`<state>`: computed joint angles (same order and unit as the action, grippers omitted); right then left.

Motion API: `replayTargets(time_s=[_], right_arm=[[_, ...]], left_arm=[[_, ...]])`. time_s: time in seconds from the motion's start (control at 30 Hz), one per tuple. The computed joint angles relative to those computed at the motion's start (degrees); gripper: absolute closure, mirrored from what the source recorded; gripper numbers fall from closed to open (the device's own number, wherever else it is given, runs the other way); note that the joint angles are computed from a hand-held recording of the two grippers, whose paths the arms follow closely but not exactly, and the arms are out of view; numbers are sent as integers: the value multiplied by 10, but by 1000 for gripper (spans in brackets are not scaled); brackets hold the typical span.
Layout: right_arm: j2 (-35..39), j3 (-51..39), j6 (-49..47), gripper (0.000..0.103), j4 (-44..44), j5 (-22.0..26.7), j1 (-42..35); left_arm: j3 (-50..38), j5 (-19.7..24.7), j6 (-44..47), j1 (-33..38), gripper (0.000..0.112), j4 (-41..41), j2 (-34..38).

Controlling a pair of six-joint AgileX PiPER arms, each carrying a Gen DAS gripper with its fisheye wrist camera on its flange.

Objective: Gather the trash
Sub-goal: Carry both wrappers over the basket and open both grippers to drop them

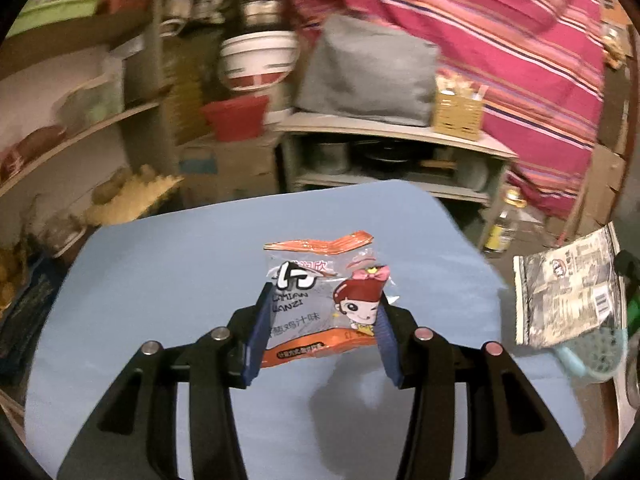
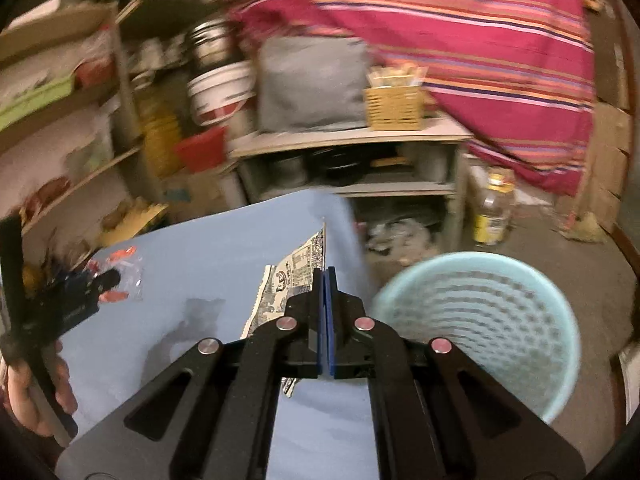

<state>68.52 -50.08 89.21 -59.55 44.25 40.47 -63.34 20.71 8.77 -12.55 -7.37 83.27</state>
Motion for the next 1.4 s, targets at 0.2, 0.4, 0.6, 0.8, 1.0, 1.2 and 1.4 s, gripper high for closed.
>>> replayTargets(time_s=[0.2, 0.4, 0.6, 0.8, 1.0, 1.2, 1.4], right_arm=[[-163, 116, -67, 101, 70, -9, -115], [-206, 184, -248, 101, 207, -126, -299], [-142, 200, -252, 59, 178, -152, -327], [-158, 195, -163, 23, 68, -57, -250], [-213, 221, -177, 6, 75, -57, -286], [-240, 235, -211, 4, 106, -61, -326], [-243, 236, -267, 5, 154, -90, -376]], left_arm=[[5, -3, -211, -133, 65, 163, 3], [-22, 6, -338, -227, 65, 256, 38], [-52, 13, -415, -284, 65, 323, 75], [-96, 17, -386, -314, 65, 274, 122], [-148, 20, -393, -353, 65, 287, 178], [-198, 21, -389, -374, 65, 282, 243], [-257, 42, -349, -379, 52, 240, 301]])
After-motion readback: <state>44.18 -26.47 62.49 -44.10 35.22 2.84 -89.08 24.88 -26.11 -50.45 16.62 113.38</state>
